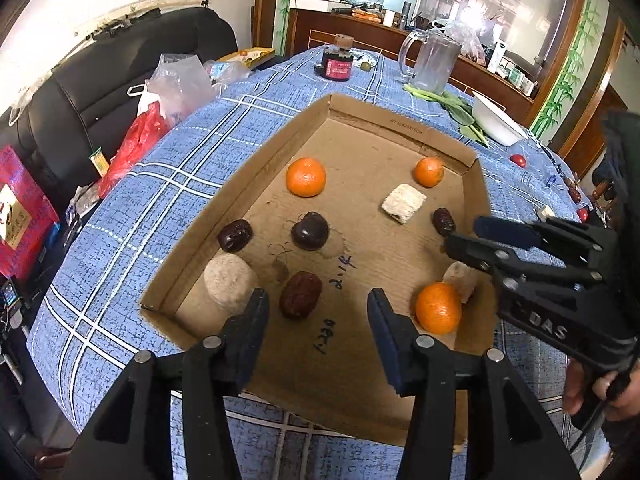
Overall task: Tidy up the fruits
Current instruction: 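Grasp a large red date with the right tool while the left tool grasps a beige cube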
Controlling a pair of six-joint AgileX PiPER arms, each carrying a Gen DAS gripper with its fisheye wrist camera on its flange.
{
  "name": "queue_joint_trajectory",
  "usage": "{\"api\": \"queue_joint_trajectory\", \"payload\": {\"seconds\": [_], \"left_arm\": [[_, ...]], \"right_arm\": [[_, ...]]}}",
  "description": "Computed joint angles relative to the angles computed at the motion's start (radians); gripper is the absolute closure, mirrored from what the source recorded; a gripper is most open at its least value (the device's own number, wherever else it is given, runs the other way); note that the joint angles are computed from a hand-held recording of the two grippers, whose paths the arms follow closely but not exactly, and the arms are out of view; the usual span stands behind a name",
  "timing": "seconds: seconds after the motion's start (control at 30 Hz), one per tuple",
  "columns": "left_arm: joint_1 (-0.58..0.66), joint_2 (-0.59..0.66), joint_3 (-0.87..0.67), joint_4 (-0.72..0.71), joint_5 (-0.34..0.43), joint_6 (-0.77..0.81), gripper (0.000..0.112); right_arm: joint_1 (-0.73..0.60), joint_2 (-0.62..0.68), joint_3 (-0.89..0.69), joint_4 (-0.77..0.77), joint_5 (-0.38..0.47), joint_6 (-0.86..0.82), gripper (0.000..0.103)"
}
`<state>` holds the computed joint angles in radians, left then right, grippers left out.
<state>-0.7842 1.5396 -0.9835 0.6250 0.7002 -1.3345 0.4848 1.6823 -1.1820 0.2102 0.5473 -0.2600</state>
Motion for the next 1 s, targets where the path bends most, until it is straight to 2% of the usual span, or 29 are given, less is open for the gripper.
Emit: {"api": "queue_joint_trajectory", "payload": {"seconds": [0.17,0.33,0.57,0.8,0.9,1.0], "left_arm": [[-0.041,0.029,-0.050,0.020,0.037,-0.026,0.056],[-0.076,0.084,-0.130,0.014,0.049,-0.011,0.053],[-0.122,0.219,-0.317,-0.046,0.072,0.093,0.052],[-0.175,0.358,-0.520,-0.107,0.117,0.203,0.051],[-0.186,0.420,-0.614,-0.138,0.150,0.257,0.051],[-0.188,0.475,-0.701,-0.169,0.186,0.311,0.050]], "right_arm": [[-0.065,-0.106,0.114,0.039,-0.013,-0.039,0.056],[-0.151,-0.207,0.221,0.071,-0.014,-0.082,0.055],[-0.418,-0.300,0.331,0.203,0.016,-0.279,0.056],[-0.736,-0.233,0.280,0.307,0.065,-0.482,0.056],[-0.814,-0.160,0.218,0.342,0.083,-0.535,0.056],[-0.840,-0.078,0.150,0.371,0.121,-0.553,0.056]]}}
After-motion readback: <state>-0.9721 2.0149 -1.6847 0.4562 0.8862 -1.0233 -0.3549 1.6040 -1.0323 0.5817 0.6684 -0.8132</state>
